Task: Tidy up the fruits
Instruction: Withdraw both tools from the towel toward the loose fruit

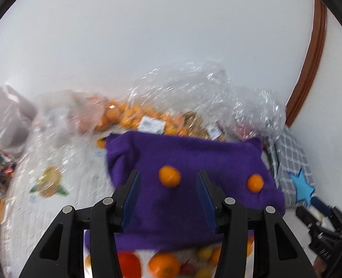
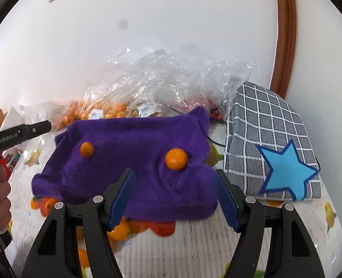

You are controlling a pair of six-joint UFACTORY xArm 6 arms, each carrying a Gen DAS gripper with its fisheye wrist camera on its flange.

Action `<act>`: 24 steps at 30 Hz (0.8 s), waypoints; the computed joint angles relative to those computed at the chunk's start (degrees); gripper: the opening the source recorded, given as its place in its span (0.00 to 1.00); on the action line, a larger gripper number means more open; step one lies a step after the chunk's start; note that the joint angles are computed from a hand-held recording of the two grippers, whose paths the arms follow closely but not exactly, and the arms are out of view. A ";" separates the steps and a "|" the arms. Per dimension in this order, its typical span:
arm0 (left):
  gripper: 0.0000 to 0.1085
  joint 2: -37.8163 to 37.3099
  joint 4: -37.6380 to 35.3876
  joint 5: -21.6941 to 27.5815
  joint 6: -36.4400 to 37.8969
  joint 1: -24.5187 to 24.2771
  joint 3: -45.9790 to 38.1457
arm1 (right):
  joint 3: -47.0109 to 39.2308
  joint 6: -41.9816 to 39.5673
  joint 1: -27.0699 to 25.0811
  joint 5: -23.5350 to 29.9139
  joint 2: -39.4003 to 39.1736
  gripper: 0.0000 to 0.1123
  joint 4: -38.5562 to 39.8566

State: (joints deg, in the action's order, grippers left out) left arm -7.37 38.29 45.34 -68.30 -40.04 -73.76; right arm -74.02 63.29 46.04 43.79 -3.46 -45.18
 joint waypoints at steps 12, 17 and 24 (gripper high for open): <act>0.49 -16.61 0.33 7.31 -5.14 -5.77 17.01 | 6.99 4.36 7.23 1.70 -4.28 0.59 0.10; 0.49 -20.38 0.74 8.98 -6.66 -7.81 20.64 | 8.83 5.66 9.83 2.03 -5.07 0.51 0.15; 0.49 -21.61 1.33 9.91 -6.89 -8.68 22.69 | 8.51 2.75 9.63 -2.82 -2.20 0.48 4.84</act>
